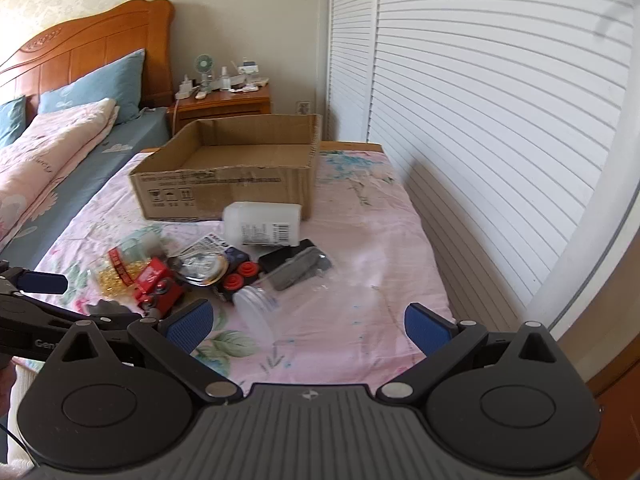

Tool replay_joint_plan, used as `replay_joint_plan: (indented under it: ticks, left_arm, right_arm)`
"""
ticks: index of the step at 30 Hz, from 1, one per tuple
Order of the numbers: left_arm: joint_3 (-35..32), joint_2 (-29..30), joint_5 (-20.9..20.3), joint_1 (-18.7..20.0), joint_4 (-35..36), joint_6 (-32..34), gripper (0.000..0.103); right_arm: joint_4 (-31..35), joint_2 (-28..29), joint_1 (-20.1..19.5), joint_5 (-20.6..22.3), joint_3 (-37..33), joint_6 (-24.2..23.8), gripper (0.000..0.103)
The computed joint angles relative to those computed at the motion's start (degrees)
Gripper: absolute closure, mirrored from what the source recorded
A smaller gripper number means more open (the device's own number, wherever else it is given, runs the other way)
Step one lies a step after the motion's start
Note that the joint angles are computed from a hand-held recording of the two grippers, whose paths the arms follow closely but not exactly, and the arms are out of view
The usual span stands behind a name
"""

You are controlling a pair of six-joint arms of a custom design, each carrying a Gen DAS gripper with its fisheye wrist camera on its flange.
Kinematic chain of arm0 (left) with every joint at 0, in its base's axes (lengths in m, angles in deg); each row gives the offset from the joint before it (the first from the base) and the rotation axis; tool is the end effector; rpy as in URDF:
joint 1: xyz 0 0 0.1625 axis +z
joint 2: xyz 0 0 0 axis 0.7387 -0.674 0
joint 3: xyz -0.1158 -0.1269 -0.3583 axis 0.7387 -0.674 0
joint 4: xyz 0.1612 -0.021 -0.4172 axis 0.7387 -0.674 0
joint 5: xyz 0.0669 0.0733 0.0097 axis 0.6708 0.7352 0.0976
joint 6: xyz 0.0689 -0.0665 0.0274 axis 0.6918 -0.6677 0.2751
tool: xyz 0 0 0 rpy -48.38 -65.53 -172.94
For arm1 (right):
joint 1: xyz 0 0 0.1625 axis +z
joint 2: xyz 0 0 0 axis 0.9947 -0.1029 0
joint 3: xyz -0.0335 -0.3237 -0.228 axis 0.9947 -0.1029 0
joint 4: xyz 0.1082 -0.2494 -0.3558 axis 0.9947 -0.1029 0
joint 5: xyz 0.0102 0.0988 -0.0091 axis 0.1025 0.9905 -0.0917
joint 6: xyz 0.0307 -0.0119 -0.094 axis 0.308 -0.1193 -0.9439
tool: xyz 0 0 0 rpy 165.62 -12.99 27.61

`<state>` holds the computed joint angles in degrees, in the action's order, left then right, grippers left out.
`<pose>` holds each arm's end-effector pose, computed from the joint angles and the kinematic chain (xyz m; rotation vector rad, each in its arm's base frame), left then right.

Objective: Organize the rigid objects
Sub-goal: 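Grasp the grey toy cat with the left tool while the right tool grasps the clear jar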

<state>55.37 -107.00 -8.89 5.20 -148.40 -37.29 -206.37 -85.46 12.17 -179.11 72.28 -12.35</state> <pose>-0.2260 -0.6679 0.0838 0.0670 2.1174 -0.9186 0.1790 -0.6871 0.1794 0.8968 -2.3190 0.8472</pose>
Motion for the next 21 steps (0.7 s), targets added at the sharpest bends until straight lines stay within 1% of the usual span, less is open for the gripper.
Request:
replay_joint_plan:
  ticks: [2, 4, 7, 10, 13, 16, 18, 19, 21]
  left_arm:
    - [-0.7, 1.5, 0.0, 0.5, -3.5, 4.0, 0.001]
    - [-1.1, 2.3, -0.7, 1.1, -5.2, 7.2, 0.001]
    - [-1.0, 2.4, -1.9, 1.6, -4.7, 9.1, 0.001]
    - [0.4, 1.7, -1.2, 1.7, -3.7, 9.2, 0.001]
    - [2.9, -0.3, -1.9, 1.8, -4.2, 9.6, 0.001]
    - [5.1, -2.5, -0.6, 1.6, -2.5, 8.6, 0.001]
    - [6.8, -3.6, 0.3, 1.5, -3.8, 10.5, 0.001]
    - [7.6, -4.1, 0.1, 1.5, -4.6, 11.2, 0.001]
    - [8.5, -4.8, -1.6, 1.9, -6.7, 12.0, 0.001]
  right_arm:
    - [0.4, 0.2, -0.3, -0.1, -0.5, 0.7, 0.000]
    - [0.8, 0.4, -0.6, -0.1, -0.8, 1.2, 0.000]
    - [1.6, 1.1, -1.0, -0.4, -1.8, 1.7, 0.000]
    - [2.5, 1.7, -1.5, -0.1, -2.6, 1.6, 0.000]
    - [3.0, 2.7, -2.1, -0.3, -3.6, 0.5, 0.000]
    - [3.6, 3.6, -2.6, -1.3, -4.6, -1.1, 0.000]
    - [3.6, 4.1, -2.9, -1.6, -5.1, -2.4, 0.000]
    - [3.6, 4.3, -3.2, -1.6, -5.3, -3.2, 0.000]
    - [3.9, 4.6, -3.7, -0.8, -5.7, -4.8, 0.000]
